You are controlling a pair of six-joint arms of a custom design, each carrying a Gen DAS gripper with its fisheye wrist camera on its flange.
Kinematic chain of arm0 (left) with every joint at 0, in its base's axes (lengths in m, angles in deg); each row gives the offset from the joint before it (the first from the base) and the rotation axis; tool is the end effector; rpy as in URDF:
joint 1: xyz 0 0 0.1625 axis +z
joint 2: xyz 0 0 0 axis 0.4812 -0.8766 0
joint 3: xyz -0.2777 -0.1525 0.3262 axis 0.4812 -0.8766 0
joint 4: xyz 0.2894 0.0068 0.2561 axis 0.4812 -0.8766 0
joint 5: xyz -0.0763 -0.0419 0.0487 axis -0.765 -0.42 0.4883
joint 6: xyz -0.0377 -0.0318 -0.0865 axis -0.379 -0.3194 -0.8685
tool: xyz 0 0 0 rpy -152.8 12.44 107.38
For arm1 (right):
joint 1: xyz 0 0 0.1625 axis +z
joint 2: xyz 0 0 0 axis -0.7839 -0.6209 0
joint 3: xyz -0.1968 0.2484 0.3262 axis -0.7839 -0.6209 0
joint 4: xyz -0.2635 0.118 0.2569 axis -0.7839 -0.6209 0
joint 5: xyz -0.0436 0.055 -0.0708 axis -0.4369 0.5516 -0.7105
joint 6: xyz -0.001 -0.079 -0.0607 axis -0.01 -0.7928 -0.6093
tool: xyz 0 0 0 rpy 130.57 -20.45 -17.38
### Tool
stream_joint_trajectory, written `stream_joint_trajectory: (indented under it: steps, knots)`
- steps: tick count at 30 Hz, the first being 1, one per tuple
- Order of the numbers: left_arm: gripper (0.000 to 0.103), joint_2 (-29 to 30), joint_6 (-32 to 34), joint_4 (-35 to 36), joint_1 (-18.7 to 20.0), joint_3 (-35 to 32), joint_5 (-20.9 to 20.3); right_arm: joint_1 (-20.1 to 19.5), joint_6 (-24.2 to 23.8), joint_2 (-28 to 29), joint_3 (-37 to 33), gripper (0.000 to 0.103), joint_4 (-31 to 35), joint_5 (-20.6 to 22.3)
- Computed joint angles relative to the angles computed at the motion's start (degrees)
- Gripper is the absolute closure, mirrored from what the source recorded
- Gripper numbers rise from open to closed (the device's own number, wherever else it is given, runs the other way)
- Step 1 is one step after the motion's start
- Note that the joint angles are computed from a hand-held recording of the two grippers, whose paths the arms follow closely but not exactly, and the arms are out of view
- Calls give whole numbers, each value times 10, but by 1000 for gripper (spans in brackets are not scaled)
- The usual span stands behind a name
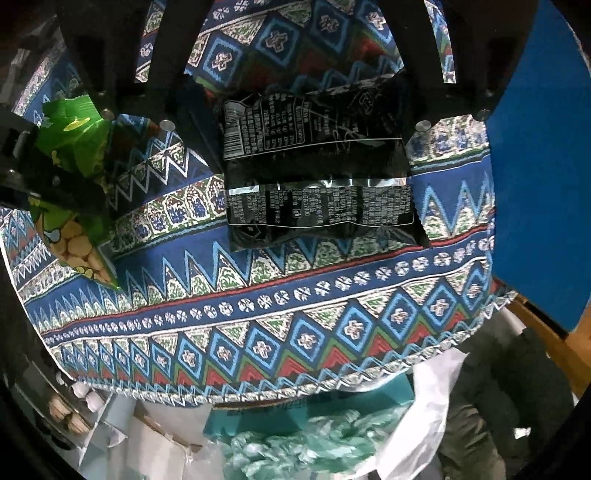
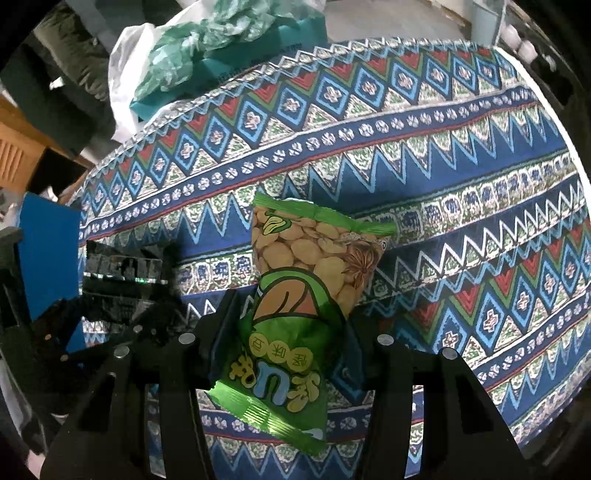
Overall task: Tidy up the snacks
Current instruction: 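Carry the black bag with the left tool while the right tool carries the peanut bag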
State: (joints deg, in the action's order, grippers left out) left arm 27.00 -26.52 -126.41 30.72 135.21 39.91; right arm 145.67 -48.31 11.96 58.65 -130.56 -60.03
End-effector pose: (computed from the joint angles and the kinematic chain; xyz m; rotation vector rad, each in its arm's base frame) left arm -0.2526 -0.8312 0.0632 0.4612 2.3058 -0.2203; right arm 0.1415 -0.8153 0.2015 -0.0932 -2.6118 0.3857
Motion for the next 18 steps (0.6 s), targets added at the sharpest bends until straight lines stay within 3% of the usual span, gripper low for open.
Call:
stream_joint_trajectory:
  steps: [18]
  knots:
    - [27,-95,-22,-56,-32,93,-10,49,-79,-10,10,52,-29,-30]
